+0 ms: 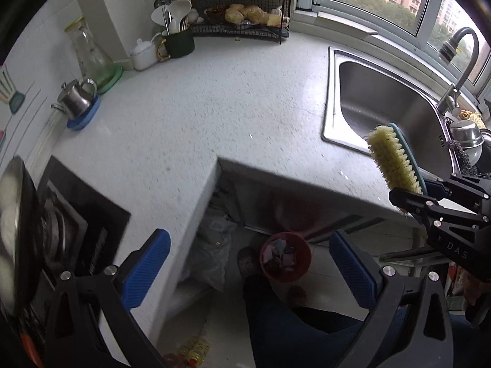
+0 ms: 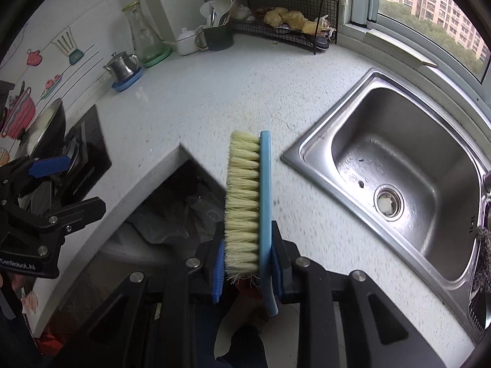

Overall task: Collect trash
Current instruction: 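Lift the scrub brush with the right tool and carry it down toward the red bucket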

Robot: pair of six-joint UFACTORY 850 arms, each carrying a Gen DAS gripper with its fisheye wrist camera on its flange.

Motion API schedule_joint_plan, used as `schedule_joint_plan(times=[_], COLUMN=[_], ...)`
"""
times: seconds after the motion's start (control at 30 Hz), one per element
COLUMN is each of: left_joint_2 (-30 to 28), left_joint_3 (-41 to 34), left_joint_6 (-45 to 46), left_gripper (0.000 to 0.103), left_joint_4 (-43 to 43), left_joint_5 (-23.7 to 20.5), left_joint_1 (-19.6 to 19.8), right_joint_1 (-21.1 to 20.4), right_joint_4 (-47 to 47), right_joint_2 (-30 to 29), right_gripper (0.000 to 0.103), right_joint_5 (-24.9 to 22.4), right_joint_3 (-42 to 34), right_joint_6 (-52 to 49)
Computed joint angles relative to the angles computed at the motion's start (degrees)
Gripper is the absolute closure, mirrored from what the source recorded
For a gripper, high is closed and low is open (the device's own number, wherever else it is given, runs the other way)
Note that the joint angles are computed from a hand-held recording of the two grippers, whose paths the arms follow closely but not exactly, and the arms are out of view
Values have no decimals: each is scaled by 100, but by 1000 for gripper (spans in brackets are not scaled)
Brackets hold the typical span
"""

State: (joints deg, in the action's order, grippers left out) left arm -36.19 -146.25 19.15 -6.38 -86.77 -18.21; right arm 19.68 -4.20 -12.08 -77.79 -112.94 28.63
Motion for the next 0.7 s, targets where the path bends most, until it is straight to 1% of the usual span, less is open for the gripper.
schedule_joint_plan(times=[0.07,0.13,0.4,0.57,0.7], left_joint_2=[488,868,1574,1833,1979], left_joint_3=[847,1482,2712,3394,3922], left_joint_6=[-16,-5,10,85,259], left_gripper=[0,0,0,0,0], left_joint_4=[35,60,26,80,-62], left_joint_5=[262,443,684,694,840], left_joint_1=[-47,-86,-55,19,126], right_joint_1=[41,85,267,418,493], right_joint_4=[45,85,195,352,561], right_joint_2=[177,328,519,496,433], right_gripper=[80,80,80,80,80], right_joint_5=[10,20,-20,-38,-58], right_joint_3=[223,414,773,1067,1285], right_joint_6=[32,65,282,298,307])
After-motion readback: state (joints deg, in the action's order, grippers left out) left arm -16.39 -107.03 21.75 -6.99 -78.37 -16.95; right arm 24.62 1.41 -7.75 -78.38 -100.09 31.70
